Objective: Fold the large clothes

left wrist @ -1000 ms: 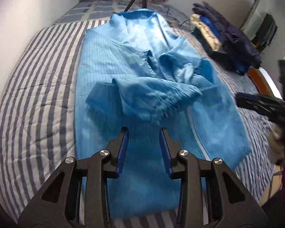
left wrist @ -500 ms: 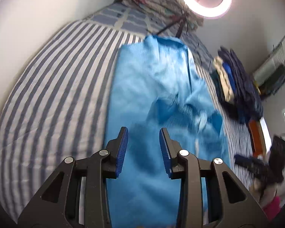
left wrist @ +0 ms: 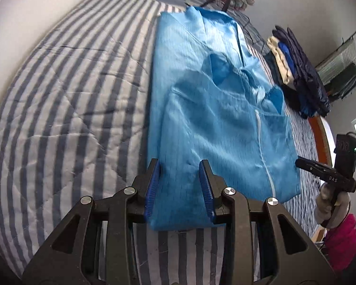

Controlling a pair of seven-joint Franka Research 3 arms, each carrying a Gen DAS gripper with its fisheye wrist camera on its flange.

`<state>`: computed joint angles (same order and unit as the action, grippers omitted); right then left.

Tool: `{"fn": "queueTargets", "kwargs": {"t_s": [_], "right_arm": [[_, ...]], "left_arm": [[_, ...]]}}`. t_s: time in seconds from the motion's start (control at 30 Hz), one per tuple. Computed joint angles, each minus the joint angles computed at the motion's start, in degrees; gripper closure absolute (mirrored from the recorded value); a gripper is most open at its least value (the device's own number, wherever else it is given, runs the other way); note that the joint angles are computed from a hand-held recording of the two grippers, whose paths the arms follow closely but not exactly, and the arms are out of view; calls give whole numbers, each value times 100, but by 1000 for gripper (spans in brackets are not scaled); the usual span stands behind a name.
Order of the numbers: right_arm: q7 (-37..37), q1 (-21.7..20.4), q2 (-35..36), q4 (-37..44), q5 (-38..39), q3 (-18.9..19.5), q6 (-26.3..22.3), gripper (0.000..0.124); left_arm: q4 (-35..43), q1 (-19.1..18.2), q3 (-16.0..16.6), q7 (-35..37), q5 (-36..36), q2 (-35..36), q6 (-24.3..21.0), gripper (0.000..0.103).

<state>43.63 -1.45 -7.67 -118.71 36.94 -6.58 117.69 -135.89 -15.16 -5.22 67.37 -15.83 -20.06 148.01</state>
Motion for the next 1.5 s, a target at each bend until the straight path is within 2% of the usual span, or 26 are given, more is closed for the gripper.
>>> {"fn": "queueTargets", "kwargs": {"t_s": [0.07,0.1,0.17,0.23,0.33,0.5,0.53,0.6,0.63,0.7,0.77,0.93,1.03,1.13,1.2,1.27,1.33,1.43,1.5], "right_arm": [[6,11,-24,-63,-69,28,66,91],[15,14,-37,-87,-69,27,77,94],[-26,28,-53,-107,9,19,92,110],[-73,60,-123,-182,2,52,245,119],[-147,142,-207,-296,-1,110,546,122],[229,235,-212,-439,-806,277,914,122],[258,251,-243,-457,-884,276,937,121],[519,248,-348,-491,-1177,309,1015,116],[600,252,-428,-540,-1281,319,1114,109],[518,317,-719,-803,-1313,335,1619,101],[42,537,-977,-1109,-961,287,2328,93],[151,802,-649,-987,-636,339,2846,91],[797,728,-321,-869,-1074,529,3139,91],[1268,669,-48,-763,-1639,593,3169,95],[1456,645,93,-738,-2036,613,3214,97],[1354,678,83,-798,-1982,558,3284,97],[1564,654,5,-764,-2096,549,3142,96],[736,834,-447,-897,-1047,271,2674,97],[183,904,-835,-1156,-682,169,2529,97]], "left_arm": [[-3,45,-64,-108,112,10,27,76],[-21,51,-75,-162,121,-2,75,93],[-37,46,-83,-245,135,-21,163,98],[-81,96,-187,-414,338,-96,222,101],[-231,177,-303,-781,679,-246,216,102],[-122,163,-326,-969,1052,-104,-10,99],[-36,294,-476,-1178,1391,-114,-129,94],[90,548,-770,-1674,2128,-169,-225,93],[139,631,-875,-1877,2472,-209,-187,93],[193,651,-926,-2030,2898,-223,-10,93],[409,708,-1035,-2208,3350,-44,44,93],[1064,668,-1005,-2621,3778,820,30,93],[1347,616,-970,-2930,4003,1221,-306,93],[1475,518,-879,-2915,4096,1499,-591,93],[1316,489,-814,-2959,4201,1490,-377,92],[1337,452,-794,-2852,4254,1482,-419,92],[1289,436,-788,-2929,4279,1323,-507,92],[882,352,-764,-2806,4098,774,-89,92],[632,263,-814,-2625,4016,446,162,92]]}}
